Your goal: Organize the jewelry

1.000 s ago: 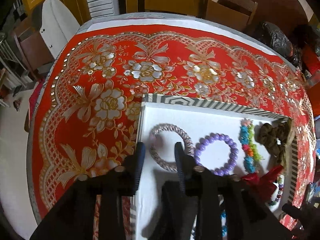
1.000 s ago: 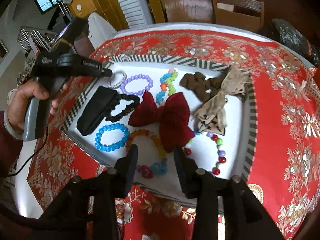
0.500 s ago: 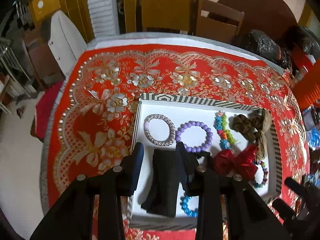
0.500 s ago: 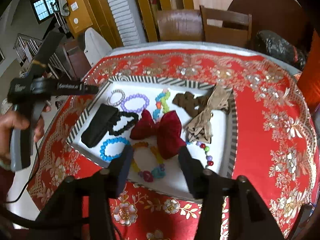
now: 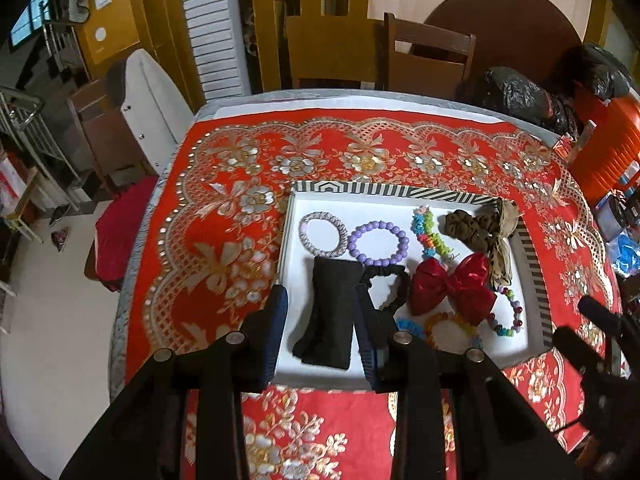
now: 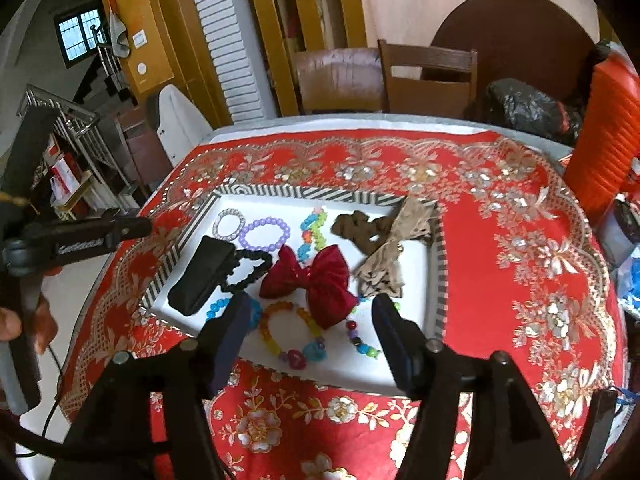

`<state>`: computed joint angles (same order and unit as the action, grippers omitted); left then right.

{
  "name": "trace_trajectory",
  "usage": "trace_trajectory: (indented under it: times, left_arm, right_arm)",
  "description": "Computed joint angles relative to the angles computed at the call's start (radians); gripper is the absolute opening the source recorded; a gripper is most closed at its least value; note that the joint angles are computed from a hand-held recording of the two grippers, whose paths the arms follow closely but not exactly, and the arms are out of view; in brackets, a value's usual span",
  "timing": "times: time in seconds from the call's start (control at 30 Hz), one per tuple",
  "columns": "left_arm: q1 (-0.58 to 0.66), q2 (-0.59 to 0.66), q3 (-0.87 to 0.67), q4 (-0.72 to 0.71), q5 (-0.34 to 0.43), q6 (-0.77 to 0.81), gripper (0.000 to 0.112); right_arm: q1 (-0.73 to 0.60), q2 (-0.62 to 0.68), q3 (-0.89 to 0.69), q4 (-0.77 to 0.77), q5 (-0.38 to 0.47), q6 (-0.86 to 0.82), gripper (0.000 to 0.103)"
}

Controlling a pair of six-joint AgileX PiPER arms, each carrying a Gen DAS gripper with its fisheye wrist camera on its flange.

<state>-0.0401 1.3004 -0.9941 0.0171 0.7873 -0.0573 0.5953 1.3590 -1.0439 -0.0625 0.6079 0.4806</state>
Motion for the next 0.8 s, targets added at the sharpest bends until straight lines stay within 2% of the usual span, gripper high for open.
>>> trace_trajectory:
  times: [0.33,0.5,0.8]
  left_arm:
    - [-0.032,-0.120,0.058,0.049,0.030,-0.054,0.019]
    - [-0.046,-0.160,0.063,0.074,0.043,-0.086,0.019]
    - [-0.083,-0.201,0.069,0.110,0.064,-0.114,0.019]
  right_arm:
    - [0.021,-0.059,0.009,-0.093,0.035,0.112,0.069]
    - [0.063,-0.088,0.005,-0.181,0.056,0.197,0.078]
    - [0.100,-0.108,-0.002,-0.211,0.080,0.235,0.079]
